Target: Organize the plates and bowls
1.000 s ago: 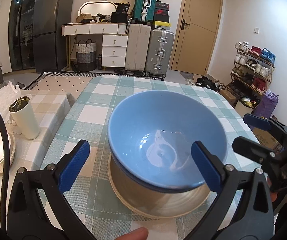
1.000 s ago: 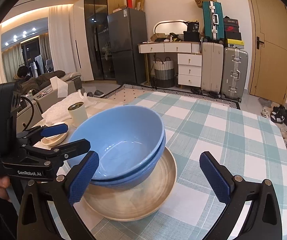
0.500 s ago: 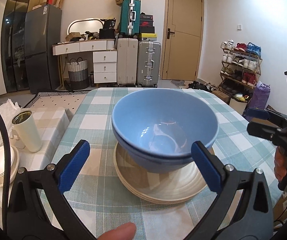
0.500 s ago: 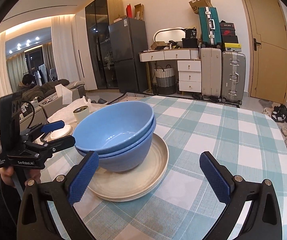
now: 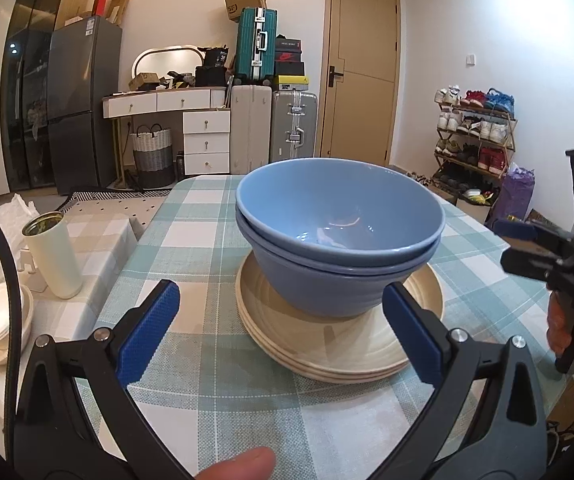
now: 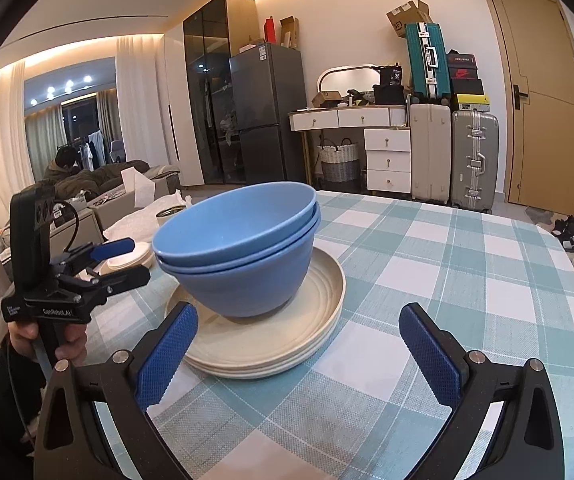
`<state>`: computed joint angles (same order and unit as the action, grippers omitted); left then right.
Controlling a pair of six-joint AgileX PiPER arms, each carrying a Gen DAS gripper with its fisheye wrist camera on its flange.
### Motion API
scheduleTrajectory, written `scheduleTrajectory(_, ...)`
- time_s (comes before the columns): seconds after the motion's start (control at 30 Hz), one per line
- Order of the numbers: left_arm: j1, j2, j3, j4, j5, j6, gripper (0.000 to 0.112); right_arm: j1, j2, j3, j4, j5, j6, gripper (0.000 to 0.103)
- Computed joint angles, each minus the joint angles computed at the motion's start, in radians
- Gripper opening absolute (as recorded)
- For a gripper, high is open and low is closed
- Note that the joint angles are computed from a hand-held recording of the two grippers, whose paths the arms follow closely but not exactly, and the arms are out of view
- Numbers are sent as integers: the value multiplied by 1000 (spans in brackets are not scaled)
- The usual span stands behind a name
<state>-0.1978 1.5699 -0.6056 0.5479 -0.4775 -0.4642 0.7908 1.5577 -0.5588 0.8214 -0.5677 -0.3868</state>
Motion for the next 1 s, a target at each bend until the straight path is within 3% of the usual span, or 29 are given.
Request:
scheduleTrajectory(0.67,33,40,32,-77,-162,67,101,39,63,54,-145,-122,168,102)
scheduleTrajectory(1.0,14,42,30,-122,-150,106,101,69,66,44,-94,-127,99,102)
